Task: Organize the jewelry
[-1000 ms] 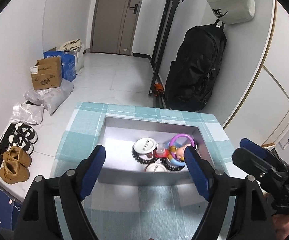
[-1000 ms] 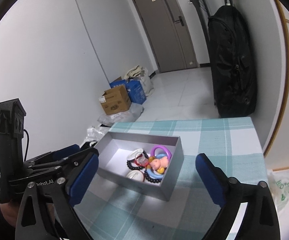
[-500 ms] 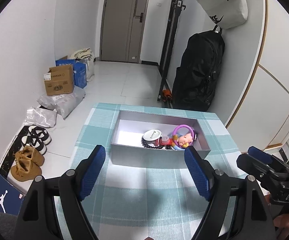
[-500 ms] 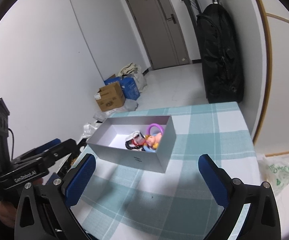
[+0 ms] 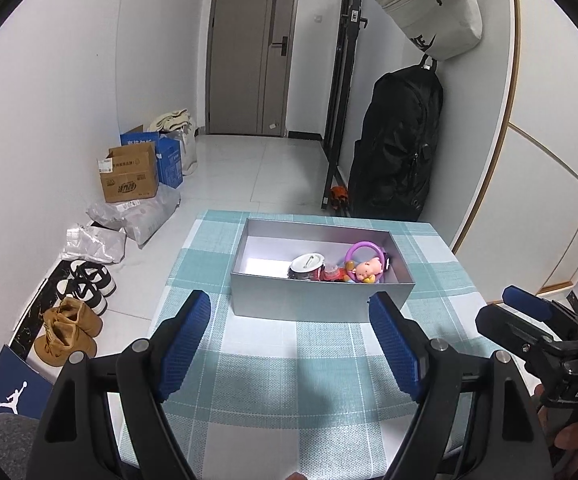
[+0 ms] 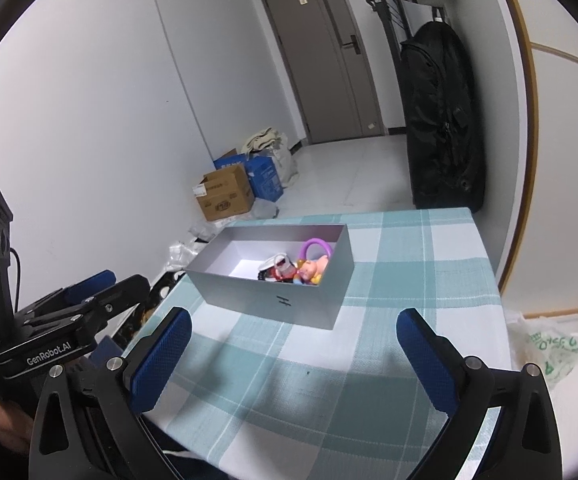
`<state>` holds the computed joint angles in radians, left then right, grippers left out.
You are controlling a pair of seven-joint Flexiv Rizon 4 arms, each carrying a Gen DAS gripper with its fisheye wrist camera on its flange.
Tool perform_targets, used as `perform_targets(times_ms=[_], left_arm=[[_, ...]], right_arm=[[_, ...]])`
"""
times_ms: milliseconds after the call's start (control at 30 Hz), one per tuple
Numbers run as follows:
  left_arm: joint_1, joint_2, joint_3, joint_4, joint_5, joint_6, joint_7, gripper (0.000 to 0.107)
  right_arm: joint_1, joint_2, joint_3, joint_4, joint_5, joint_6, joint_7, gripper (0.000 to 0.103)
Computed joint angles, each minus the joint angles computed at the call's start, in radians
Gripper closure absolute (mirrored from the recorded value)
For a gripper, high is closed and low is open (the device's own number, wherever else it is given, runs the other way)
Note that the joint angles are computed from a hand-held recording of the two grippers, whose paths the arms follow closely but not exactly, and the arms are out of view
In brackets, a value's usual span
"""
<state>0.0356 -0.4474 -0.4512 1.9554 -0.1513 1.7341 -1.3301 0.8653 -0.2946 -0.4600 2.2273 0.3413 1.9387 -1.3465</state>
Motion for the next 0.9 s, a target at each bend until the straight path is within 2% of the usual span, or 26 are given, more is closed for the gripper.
perform_targets(times_ms=[167, 700, 833, 900], left_arm=[[-0.018, 0.001, 0.021, -0.001, 0.005, 0.008, -0.005, 0.029], [-0.004, 0.004, 0.008, 0.004, 0.008, 0.003, -0.017, 0.029], [-0.026, 0.008, 0.033, 0.002, 0.007, 0.008, -0.021, 0.028], [-0.073, 0.009, 0.089, -0.006, 0.006, 0.010, -0.026, 0.029]], right_arm=[[0.010, 0.004, -0.004, 0.004, 0.009, 0.002, -0.004, 0.000], [0.075, 0.003, -0.079, 0.019, -0.003, -0.011, 0.017, 0.000], [0.071, 0.002, -0.076, 0.019, -0.007, -0.010, 0.019, 0.000], [0.072, 0.002, -0.079, 0.020, -0.008, -0.010, 0.017, 0.000]])
